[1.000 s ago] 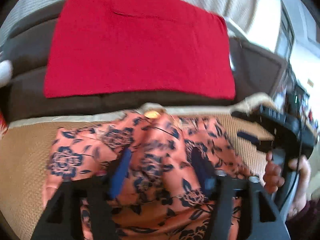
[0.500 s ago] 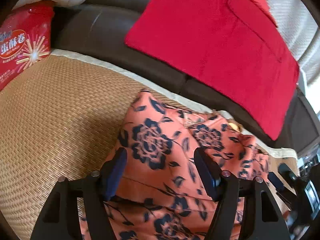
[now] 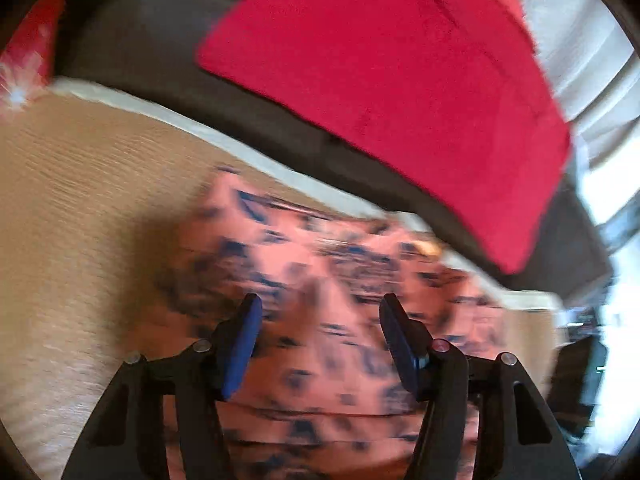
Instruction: Fold small clothes
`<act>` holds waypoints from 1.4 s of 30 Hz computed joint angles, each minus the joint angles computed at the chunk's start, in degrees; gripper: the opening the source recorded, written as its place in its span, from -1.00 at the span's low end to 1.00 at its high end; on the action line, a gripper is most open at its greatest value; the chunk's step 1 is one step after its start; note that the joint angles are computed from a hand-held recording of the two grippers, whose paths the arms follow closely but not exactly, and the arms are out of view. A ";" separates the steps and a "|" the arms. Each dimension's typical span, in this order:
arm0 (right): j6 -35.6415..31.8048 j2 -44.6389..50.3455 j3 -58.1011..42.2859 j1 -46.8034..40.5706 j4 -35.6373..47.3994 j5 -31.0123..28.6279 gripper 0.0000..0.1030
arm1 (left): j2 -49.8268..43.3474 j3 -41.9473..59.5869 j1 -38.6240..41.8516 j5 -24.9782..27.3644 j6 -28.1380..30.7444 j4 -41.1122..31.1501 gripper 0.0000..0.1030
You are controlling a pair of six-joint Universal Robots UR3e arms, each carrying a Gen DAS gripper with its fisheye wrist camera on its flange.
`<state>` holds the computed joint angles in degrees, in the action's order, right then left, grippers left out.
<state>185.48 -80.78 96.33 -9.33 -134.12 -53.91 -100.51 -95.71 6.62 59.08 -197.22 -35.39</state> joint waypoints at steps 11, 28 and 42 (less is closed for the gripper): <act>0.66 -9.84 9.11 -14.37 -2.72 6.15 -0.24 | -16.84 8.07 -4.33 -14.42 -10.23 5.87 0.17; 1.36 -19.44 14.23 -32.11 -2.89 9.57 -0.24 | -15.05 26.73 -25.01 9.86 2.68 0.31 -0.89; 1.12 -27.25 18.35 -46.17 6.41 16.47 0.54 | -4.64 16.75 -25.50 13.94 7.18 -2.76 0.46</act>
<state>186.60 -108.03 114.69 -55.50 -127.71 -37.43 -105.16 -78.96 -18.88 73.03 -190.04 -38.15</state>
